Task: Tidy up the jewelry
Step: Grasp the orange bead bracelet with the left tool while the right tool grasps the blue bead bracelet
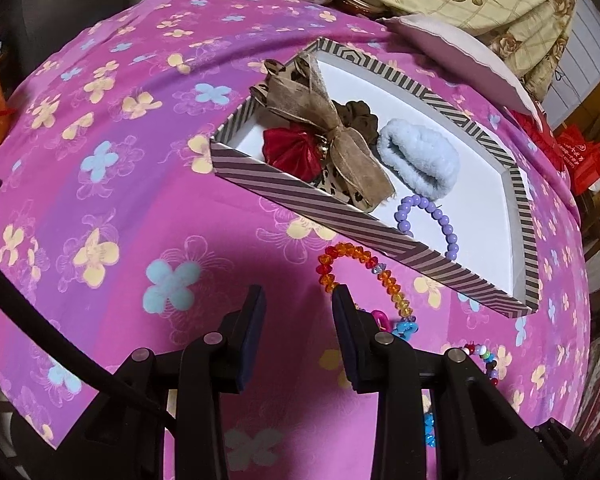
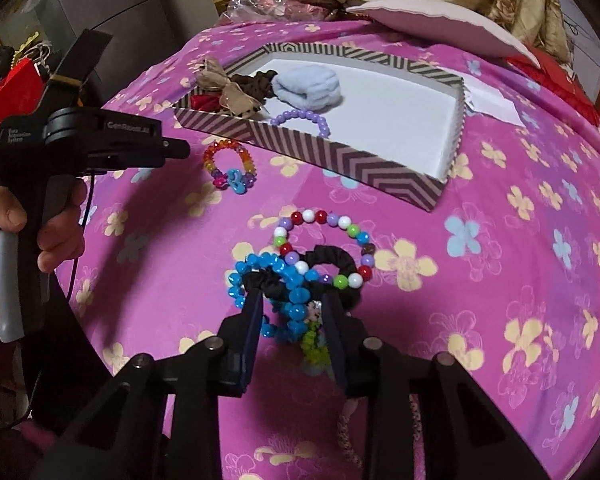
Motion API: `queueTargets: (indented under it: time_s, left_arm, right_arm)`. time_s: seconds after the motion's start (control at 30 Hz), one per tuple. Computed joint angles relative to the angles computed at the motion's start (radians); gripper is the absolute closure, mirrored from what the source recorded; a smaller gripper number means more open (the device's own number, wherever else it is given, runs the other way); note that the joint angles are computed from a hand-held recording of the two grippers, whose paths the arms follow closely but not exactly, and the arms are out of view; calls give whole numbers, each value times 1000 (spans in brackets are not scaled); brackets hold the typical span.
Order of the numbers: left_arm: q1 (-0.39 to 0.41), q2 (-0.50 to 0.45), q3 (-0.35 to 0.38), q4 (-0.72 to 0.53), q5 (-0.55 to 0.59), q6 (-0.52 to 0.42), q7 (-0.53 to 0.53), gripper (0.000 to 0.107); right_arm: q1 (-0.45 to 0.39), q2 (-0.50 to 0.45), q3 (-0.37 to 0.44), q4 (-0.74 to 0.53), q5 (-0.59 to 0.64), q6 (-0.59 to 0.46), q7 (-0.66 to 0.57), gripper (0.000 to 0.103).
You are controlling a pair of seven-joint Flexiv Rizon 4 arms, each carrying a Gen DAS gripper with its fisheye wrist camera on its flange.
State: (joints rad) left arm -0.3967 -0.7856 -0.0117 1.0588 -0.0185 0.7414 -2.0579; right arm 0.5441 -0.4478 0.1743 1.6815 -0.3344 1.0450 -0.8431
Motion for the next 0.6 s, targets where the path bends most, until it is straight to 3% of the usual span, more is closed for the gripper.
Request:
queueTargets:
  time_s: [0.23,0.43,0.47,0.53,0.6]
  left_arm:
    - [-8,-58,7,-89,6,-57,-4,51]
    - [-25,-104,21,-167,30,-90,-12,49]
    - [-28,-108,23,-174,36,-90,-9,52]
    - [-31,-114,25,-186,45,-95,-1,71]
    - [-28,-110,20,-178,42,-90,5,75]
  right_arm:
    - [-1,-15,-7,-2,-2,27,6,72]
    - [-4,-18,-9,10,-5,64,-7,90]
    - [-3,-16,-11,12,-6,68,-4,93]
    - [-3,-8,-11,20,-11,75,-4,94]
    - [-2,-1,-10,25,-15,81,-7,94]
